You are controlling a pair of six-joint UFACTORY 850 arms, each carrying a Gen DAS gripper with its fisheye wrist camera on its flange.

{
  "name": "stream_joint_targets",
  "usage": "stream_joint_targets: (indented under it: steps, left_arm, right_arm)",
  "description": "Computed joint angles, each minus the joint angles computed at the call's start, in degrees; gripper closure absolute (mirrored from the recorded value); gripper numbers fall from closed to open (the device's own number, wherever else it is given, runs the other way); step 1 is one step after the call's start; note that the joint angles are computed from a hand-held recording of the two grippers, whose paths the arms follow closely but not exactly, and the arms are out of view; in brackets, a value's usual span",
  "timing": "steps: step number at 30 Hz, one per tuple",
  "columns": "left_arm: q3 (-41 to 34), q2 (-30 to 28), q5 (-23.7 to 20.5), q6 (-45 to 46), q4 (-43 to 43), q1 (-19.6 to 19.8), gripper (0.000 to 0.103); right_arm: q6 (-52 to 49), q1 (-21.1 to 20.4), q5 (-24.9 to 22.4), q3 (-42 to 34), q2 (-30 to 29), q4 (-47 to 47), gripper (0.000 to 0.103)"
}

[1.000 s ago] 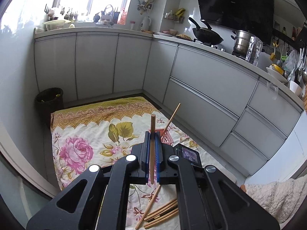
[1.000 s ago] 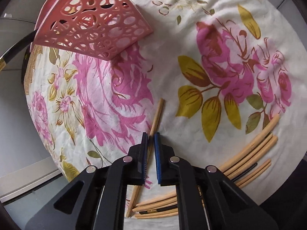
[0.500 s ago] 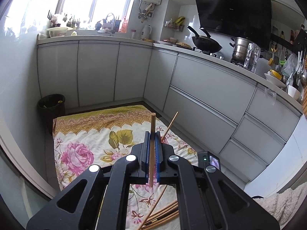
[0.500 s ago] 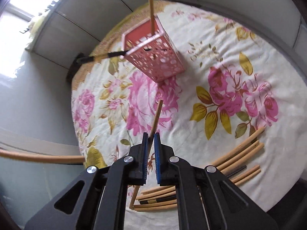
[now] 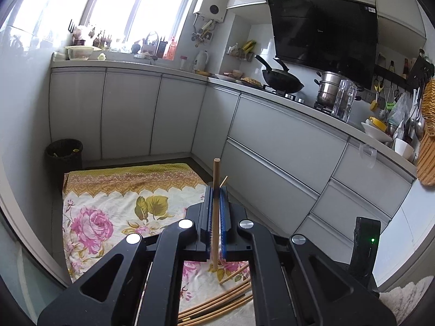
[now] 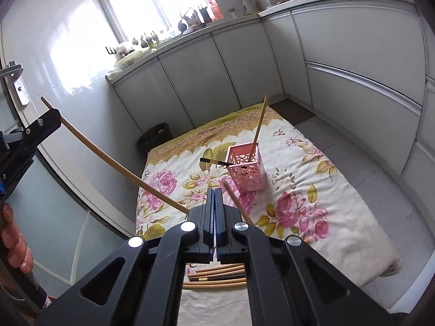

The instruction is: Organize utensils

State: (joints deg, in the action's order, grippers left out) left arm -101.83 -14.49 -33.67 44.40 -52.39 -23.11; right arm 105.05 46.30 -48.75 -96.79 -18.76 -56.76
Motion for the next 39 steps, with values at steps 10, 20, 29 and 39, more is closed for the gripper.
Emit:
stream_joint_targets:
  steps: [10,20,29,39]
  left_arm:
    - [0.72,1.30,-0.16,0.48,1.19,-1.72,0.099]
    - [1.92,0.08,-2.62,6.91,-6.73,-0.36,0.099]
    - [0.35,-1.79,-3.67,5.64,-6.42,0.50,0.099]
    - [0.01,-2.12,-3.46,4.64,-5.64,0.55,0.099]
  right_arm:
    - [-12.66,-15.27,23.52,19.95,10.38,42.65,0.064]
    - [-69.82,-16.97,-3.54,-1.64,-7.81,64.16,0.068]
    - [-74.14,-18.01,-10.90,-11.03,-16.68,65.17,0.070]
    - [-71.14,-16.71,-8.09,-10.80,-17.78,60.78,0.095]
